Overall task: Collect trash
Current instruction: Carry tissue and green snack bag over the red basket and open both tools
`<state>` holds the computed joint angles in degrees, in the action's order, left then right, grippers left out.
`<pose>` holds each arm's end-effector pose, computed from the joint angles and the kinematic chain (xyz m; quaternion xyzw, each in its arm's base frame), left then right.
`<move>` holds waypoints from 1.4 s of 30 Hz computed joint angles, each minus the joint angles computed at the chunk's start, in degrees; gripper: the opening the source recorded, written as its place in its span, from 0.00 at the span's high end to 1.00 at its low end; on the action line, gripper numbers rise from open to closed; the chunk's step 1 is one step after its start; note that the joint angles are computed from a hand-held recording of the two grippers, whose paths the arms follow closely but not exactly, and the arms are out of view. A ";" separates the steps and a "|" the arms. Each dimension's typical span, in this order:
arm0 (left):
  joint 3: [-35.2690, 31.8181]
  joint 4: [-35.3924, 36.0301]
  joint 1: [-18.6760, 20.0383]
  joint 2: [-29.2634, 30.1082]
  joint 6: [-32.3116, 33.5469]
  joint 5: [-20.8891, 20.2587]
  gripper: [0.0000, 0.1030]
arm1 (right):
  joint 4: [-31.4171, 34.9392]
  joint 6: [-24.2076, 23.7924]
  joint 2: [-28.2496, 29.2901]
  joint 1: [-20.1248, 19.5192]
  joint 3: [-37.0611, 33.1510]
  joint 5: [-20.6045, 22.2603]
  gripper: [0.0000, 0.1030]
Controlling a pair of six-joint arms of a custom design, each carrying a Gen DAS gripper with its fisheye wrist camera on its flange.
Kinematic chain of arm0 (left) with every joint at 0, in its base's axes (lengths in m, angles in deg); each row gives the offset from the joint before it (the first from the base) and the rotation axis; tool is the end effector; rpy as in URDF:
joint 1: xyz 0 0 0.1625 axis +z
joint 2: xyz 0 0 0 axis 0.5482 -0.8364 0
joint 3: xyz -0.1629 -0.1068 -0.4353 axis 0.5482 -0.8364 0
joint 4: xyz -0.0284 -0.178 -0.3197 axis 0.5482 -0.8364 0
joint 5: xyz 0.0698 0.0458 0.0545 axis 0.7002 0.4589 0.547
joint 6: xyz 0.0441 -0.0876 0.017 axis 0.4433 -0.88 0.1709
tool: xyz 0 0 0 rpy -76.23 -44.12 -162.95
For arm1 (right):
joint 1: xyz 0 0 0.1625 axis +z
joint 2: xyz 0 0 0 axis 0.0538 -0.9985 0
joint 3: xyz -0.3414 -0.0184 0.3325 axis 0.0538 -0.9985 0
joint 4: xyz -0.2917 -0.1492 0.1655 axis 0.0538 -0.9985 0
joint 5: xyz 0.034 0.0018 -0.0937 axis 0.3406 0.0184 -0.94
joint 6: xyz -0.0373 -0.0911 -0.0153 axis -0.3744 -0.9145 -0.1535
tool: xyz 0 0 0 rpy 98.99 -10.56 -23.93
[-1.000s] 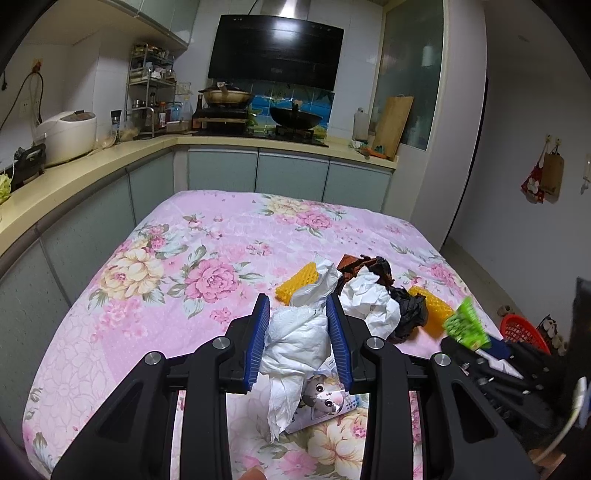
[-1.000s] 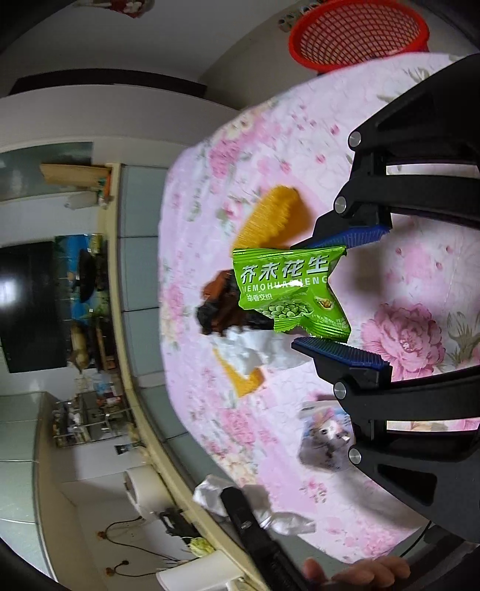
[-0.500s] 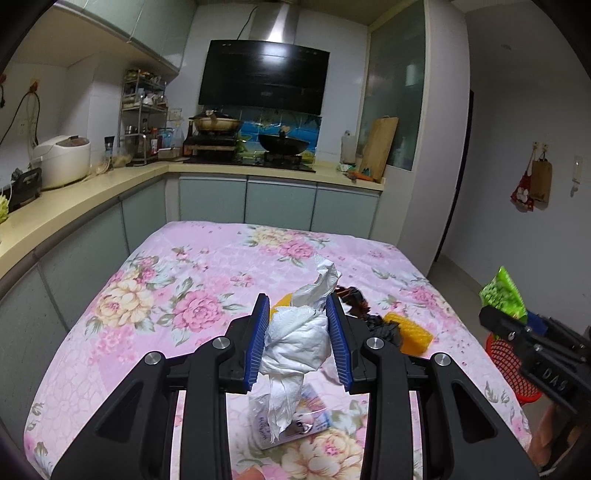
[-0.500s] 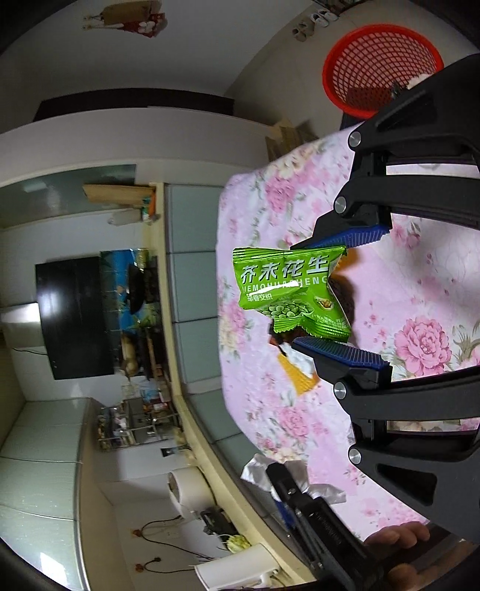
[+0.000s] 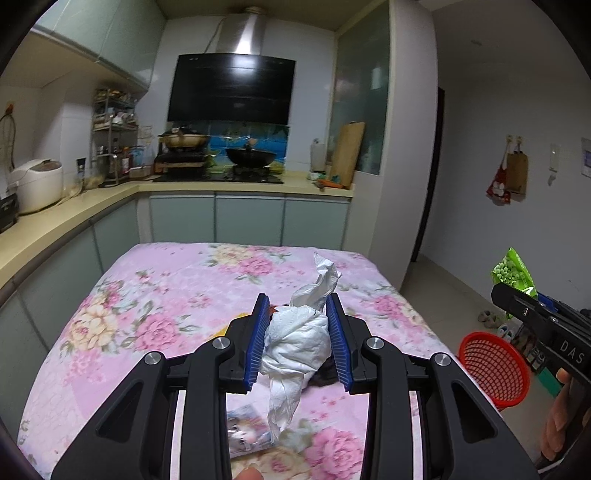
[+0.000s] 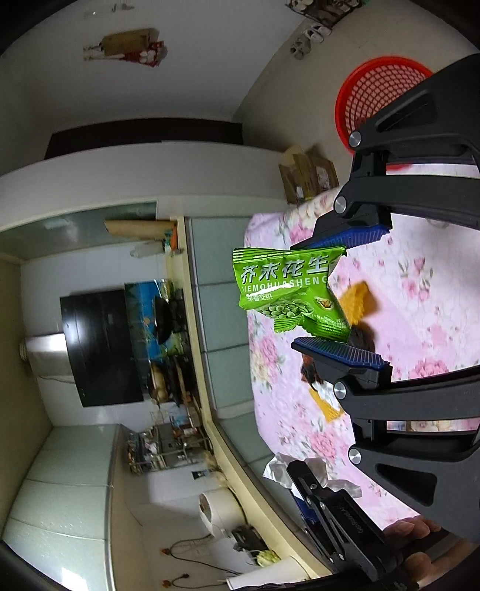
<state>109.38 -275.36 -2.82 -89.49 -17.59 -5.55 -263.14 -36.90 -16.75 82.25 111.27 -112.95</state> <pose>-0.3466 -0.4683 0.0567 0.1459 0.7674 -0.5443 0.3058 0.0980 -0.5194 0.3015 0.3097 -0.8145 0.4578 0.1760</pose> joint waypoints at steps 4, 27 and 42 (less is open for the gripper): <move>-3.28 0.50 0.12 1.50 3.00 -2.25 0.70 | -0.59 0.69 -1.07 -1.18 -0.46 0.07 0.58; -23.10 17.26 2.04 11.35 7.15 -17.59 0.70 | -3.81 4.86 -4.45 -8.42 -2.11 -2.85 0.58; -36.20 34.12 4.75 17.48 4.35 -25.46 0.70 | 4.60 10.17 -4.49 -11.50 -8.34 -9.73 0.58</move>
